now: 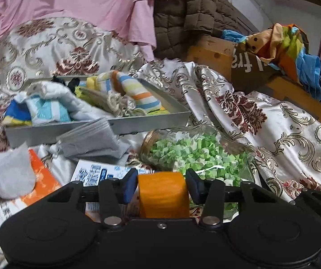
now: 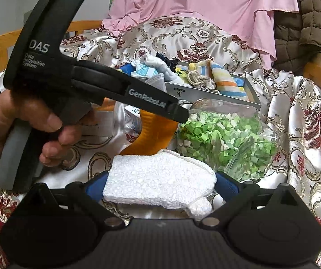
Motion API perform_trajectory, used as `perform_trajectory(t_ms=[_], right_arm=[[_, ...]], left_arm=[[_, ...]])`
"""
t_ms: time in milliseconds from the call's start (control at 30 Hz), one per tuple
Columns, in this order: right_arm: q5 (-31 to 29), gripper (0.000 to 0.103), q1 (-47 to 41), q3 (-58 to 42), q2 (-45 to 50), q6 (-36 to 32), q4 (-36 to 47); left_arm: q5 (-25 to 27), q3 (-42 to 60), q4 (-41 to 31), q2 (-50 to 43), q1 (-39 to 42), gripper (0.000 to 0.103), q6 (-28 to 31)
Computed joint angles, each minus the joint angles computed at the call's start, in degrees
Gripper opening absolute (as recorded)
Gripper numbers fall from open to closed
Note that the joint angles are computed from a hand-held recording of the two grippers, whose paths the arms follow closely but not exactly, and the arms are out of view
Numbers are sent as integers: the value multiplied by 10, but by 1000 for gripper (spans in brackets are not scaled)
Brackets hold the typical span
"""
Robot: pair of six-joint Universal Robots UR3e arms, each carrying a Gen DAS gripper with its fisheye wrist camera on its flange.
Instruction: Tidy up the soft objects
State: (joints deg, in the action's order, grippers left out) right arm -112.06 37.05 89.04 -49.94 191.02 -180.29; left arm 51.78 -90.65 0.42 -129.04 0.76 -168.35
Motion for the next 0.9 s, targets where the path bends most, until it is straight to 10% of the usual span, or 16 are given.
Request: perform_trajectory(t_ms=[900], right_arm=[[-45, 99, 22, 29, -24, 9, -60]], left_arm=[[-9, -143, 142, 119, 32, 42, -41]])
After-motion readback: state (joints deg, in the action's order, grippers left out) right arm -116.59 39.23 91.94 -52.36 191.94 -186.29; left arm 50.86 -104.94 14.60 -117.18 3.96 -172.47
